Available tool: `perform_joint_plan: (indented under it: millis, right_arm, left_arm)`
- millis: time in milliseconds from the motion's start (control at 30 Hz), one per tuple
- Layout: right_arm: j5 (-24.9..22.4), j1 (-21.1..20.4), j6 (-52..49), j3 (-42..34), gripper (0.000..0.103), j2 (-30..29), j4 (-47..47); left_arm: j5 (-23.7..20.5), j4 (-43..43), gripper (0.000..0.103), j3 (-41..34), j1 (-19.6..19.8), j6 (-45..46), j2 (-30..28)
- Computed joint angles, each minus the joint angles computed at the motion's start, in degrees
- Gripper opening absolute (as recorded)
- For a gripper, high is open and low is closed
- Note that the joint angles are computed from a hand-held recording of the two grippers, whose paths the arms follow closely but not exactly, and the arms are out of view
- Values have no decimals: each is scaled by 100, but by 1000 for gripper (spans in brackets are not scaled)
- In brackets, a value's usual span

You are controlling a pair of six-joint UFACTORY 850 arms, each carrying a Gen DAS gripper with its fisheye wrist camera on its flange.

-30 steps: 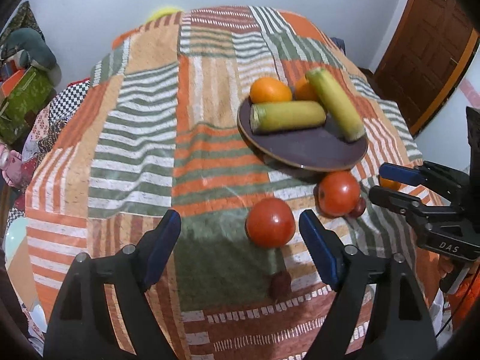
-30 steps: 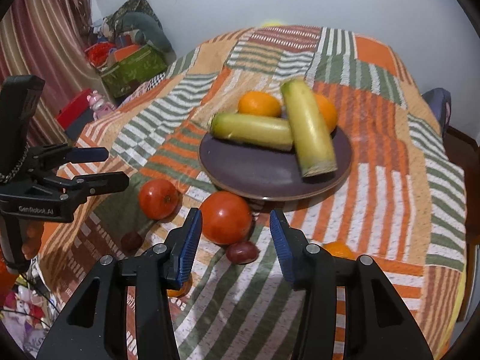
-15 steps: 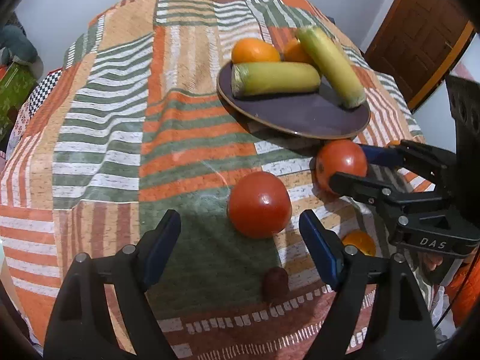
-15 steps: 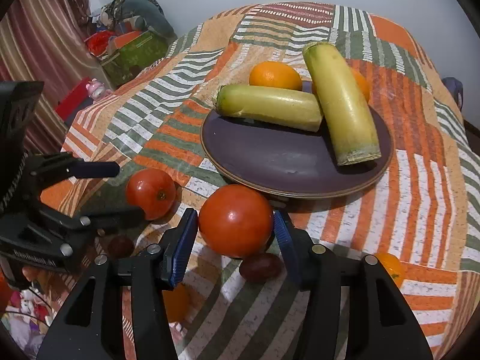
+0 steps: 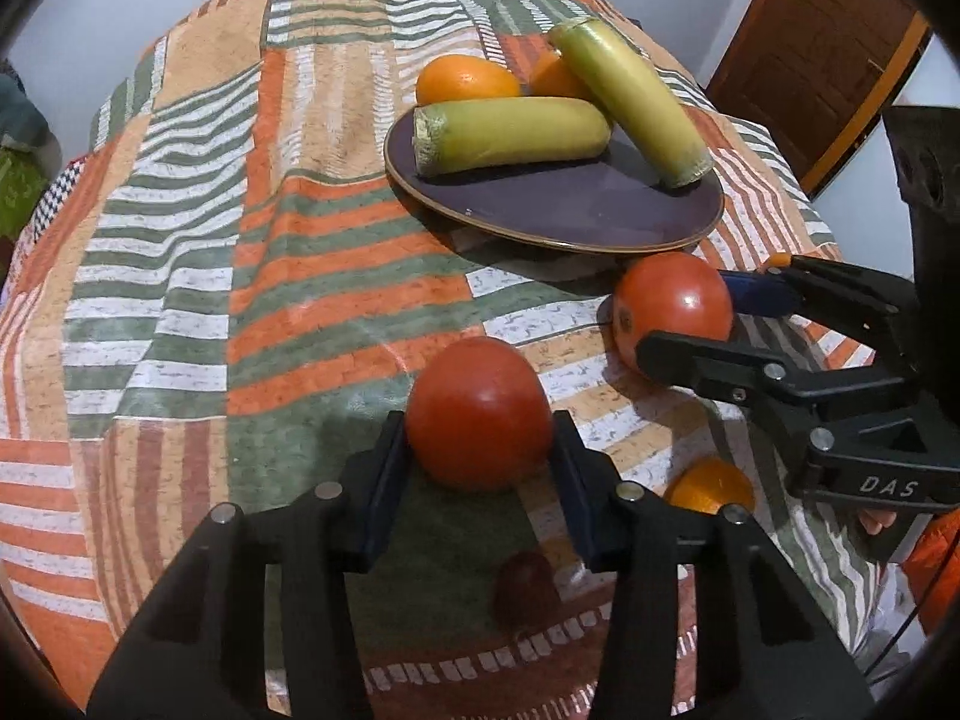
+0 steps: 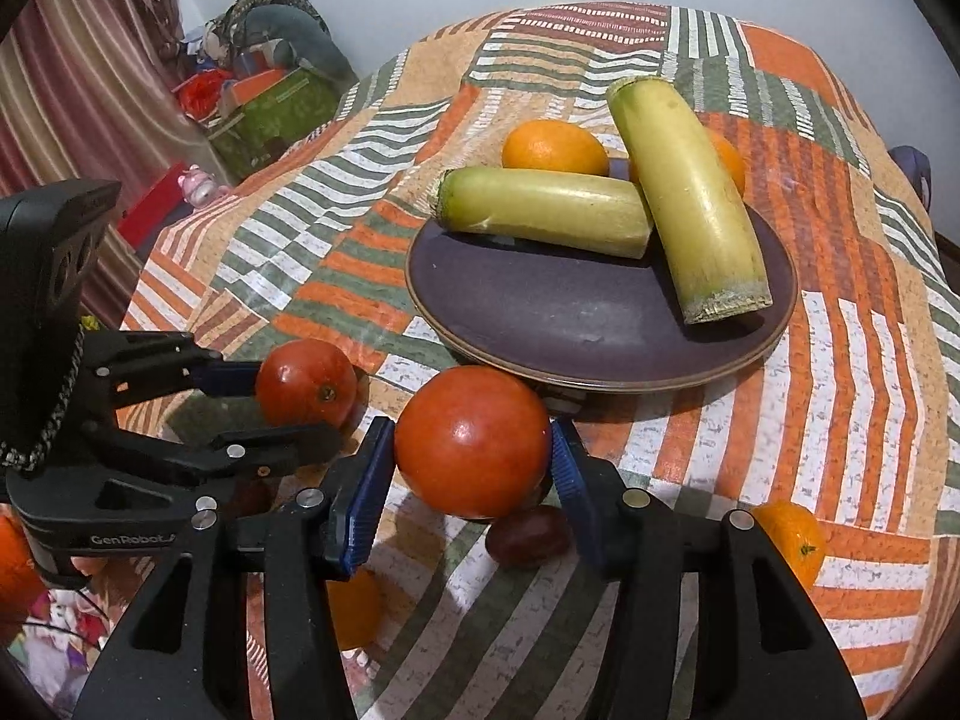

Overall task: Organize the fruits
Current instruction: 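Reach the right tool to a red tomato while the left tool reaches another tomato, then close the right tool on its tomato while the left tool grasps the other tomato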

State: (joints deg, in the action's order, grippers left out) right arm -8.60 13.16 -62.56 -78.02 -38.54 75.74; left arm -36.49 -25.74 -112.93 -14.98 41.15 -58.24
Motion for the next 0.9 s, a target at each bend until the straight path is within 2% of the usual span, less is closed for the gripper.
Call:
perform_joint_plan:
  millis: [133, 433, 700, 833, 900]
  right_arm:
    - [27, 11, -489, 86, 48, 81, 510]
    - [-50, -8, -2419, 369, 48, 376, 2474]
    - [-81, -77, -4077, 465, 48, 558, 4208]
    - [-90, -130, -4264, 452, 48, 544, 4472]
    - [-117, -156, -4269, 475, 48, 544, 4512]
  left_arm:
    - [128, 93, 46, 118, -28, -27, 80]
    - [269, -138, 46, 268, 21, 105, 264]
    - [468, -986, 41, 360, 50, 822, 518]
    - [556, -748, 41, 273, 6, 659, 469]
    - [476, -439, 45, 177, -8, 413, 368]
